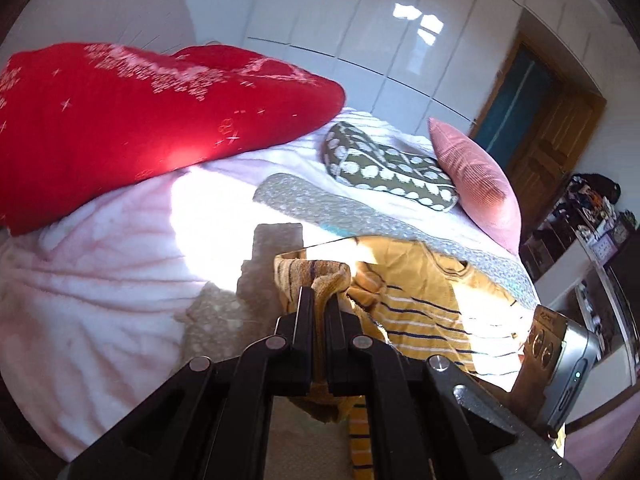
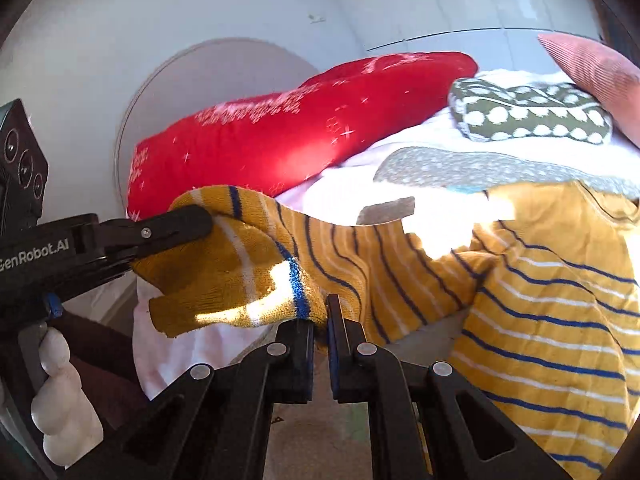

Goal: Fold small clothes

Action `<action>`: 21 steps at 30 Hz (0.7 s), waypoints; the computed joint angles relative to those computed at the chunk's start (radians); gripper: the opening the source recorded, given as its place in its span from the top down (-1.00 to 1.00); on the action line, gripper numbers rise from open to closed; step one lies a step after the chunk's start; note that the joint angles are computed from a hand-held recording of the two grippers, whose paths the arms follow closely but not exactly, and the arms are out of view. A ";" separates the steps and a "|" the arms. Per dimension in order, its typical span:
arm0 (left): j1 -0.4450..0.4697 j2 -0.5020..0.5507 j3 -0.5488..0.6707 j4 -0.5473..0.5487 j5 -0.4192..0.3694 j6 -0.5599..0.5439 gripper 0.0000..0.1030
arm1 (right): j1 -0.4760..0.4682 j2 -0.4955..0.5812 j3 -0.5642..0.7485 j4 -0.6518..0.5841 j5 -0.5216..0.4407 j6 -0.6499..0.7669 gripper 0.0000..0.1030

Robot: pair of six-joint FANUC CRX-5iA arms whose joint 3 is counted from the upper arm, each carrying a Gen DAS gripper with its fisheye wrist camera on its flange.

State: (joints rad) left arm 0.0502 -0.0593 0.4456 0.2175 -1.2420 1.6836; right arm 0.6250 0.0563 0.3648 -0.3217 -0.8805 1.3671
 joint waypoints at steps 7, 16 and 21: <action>-0.298 0.298 0.395 -0.071 -0.103 -0.026 0.24 | -0.316 -0.156 -0.188 -0.148 0.068 -0.159 0.88; -0.310 0.244 0.251 -0.123 -0.112 0.005 0.00 | -0.639 -0.153 -0.257 -0.352 -0.118 -0.188 0.82; -0.221 0.123 0.014 -0.184 -0.127 0.044 -0.14 | -0.633 -0.192 -0.275 -0.279 -0.155 -0.143 0.31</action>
